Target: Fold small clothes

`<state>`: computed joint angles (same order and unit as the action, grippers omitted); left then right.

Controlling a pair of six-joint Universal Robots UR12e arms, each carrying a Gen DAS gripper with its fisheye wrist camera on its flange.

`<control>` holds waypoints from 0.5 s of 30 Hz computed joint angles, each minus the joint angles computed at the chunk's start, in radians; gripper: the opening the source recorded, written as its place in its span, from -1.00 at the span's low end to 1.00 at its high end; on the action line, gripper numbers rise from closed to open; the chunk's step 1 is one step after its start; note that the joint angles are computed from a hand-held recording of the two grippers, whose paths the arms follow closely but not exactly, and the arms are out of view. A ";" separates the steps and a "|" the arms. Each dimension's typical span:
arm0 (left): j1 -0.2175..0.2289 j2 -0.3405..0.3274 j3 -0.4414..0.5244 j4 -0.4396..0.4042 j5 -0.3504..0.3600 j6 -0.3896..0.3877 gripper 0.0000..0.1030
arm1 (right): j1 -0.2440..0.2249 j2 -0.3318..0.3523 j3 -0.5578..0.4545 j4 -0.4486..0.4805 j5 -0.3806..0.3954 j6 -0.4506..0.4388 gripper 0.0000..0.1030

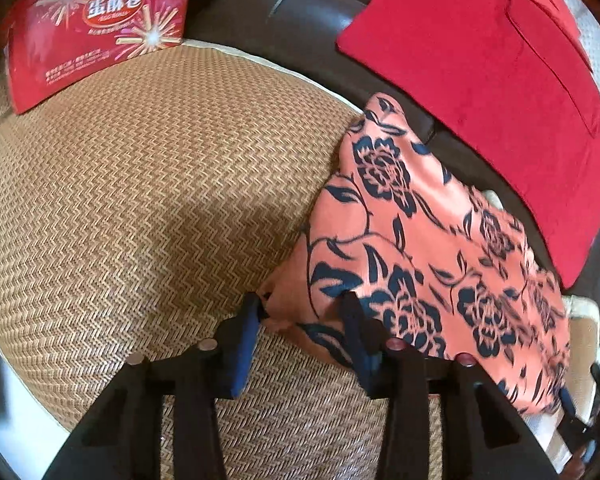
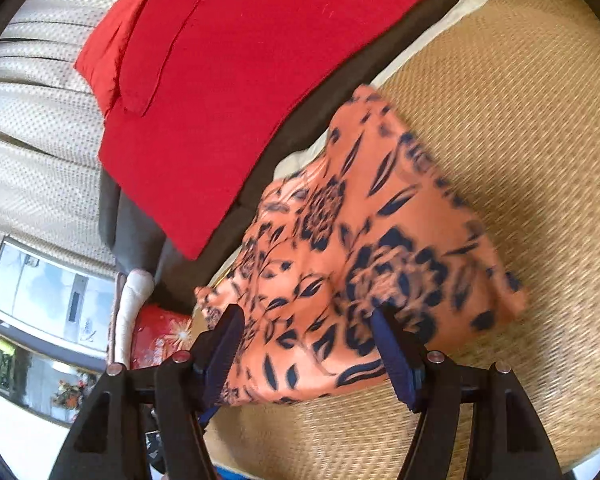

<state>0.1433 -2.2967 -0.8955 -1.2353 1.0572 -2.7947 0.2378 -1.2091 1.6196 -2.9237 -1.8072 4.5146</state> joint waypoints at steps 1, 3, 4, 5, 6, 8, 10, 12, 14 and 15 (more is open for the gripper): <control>-0.003 -0.012 0.019 -0.012 0.000 -0.016 0.30 | 0.002 -0.007 0.005 0.007 -0.028 -0.003 0.36; -0.004 -0.033 0.049 -0.020 -0.015 -0.029 0.36 | 0.000 -0.016 0.017 0.003 -0.060 -0.001 0.36; -0.008 -0.034 0.050 -0.011 -0.008 -0.025 0.36 | -0.002 -0.020 0.022 0.002 -0.070 0.005 0.36; -0.013 -0.038 0.054 -0.009 -0.005 -0.013 0.36 | -0.003 -0.024 0.024 0.009 -0.079 0.010 0.36; -0.020 -0.044 0.064 -0.006 0.001 -0.003 0.36 | -0.001 -0.028 0.025 0.028 -0.098 0.015 0.36; -0.026 -0.046 0.061 0.020 -0.009 -0.007 0.35 | 0.000 -0.049 0.032 0.082 -0.152 0.021 0.36; -0.032 -0.040 0.043 0.053 -0.029 0.006 0.17 | 0.001 -0.066 0.033 0.154 -0.206 0.031 0.36; -0.043 -0.028 0.020 0.097 -0.015 0.035 -0.02 | -0.002 -0.080 0.033 0.232 -0.243 0.038 0.36; -0.050 -0.026 0.010 0.124 -0.007 0.035 -0.03 | -0.012 -0.089 0.043 0.254 -0.227 0.047 0.36; -0.052 -0.030 0.014 0.131 -0.005 0.025 -0.03 | -0.018 -0.091 0.052 0.242 -0.211 0.051 0.36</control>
